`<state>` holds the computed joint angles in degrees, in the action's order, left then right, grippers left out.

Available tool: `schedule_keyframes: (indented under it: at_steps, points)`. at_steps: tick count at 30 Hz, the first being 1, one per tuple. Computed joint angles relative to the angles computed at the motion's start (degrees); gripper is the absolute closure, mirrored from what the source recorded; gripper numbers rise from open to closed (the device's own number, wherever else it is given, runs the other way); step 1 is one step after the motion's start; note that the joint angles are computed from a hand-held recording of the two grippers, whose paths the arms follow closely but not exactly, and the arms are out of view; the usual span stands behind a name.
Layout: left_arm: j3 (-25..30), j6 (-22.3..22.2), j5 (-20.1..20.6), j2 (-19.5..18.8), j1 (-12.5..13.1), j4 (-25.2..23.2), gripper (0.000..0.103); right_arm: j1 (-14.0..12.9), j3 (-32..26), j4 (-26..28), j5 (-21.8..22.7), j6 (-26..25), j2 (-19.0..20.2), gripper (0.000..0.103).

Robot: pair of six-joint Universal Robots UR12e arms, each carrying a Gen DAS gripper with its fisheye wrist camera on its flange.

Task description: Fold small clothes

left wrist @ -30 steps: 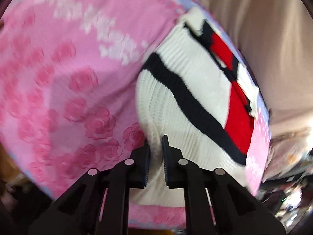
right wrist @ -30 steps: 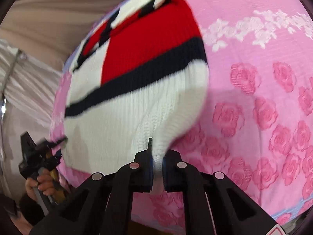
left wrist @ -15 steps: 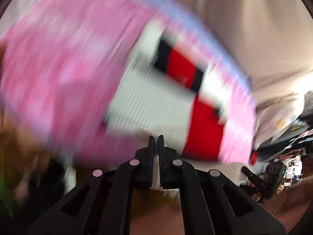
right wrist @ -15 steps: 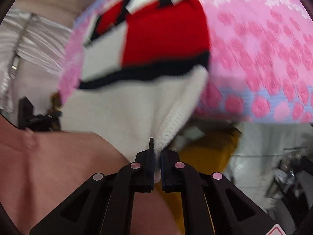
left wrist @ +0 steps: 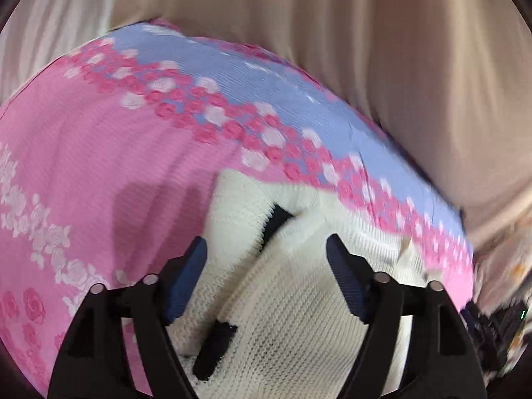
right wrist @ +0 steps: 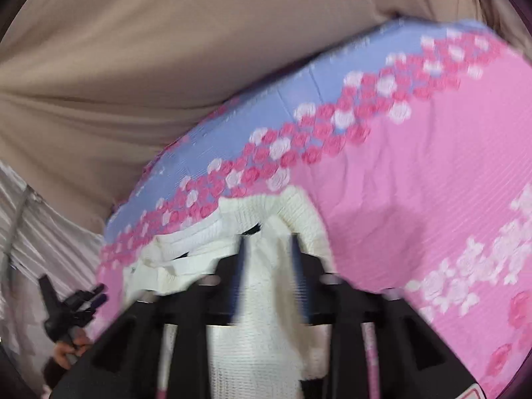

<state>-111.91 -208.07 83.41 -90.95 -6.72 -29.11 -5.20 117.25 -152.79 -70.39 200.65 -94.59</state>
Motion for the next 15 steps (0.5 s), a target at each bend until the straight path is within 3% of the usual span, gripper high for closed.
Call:
schedule_keyframes:
  at_steps: [2,4,5,6,7,8,9,10,11,15]
  points:
    - [1.2,3.1,0.3,-1.5,-1.0,-2.7,0.030,0.9,-0.2,0.5,-0.4,-2.6,0.8,0.037]
    - [2.2,4.0,-1.4,-3.1,-1.5,-4.6,0.031,2.2,-1.1,4.4,-2.8,-5.6,2.3,0.037]
    - [2.4,3.8,-1.9,-3.7,-1.6,-4.8,0.038,2.7,-1.3,4.8,-3.5,-6.2,2.9,0.039]
    - [2.7,3.8,-2.1,-4.3,-1.7,-5.2,0.046,3.3,-1.6,5.5,-4.6,-6.9,3.7,0.041]
    - [3.1,3.7,-1.9,-4.8,-1.9,-6.0,0.064,3.7,-1.8,6.1,-5.1,-7.5,4.4,0.047]
    - [3.1,3.6,-2.8,-4.9,-1.7,-5.7,0.094,3.8,-1.7,6.3,-5.2,-8.0,4.8,0.052]
    - [2.9,3.3,-4.0,-4.6,-1.5,-5.7,0.096,4.1,-2.1,7.3,-5.6,-8.2,5.1,0.063]
    - [2.2,1.8,-4.7,-3.7,-1.0,-4.6,0.097,4.2,-2.2,7.7,-5.4,-8.5,5.2,0.084]
    - [1.8,1.3,-4.9,-3.0,-0.8,-3.7,0.097,4.0,-2.2,7.9,-4.7,-8.9,4.9,0.096]
    - [1.4,0.3,-3.9,0.6,0.5,-0.1,0.097,1.2,-1.1,3.0,2.1,-6.5,1.0,0.096]
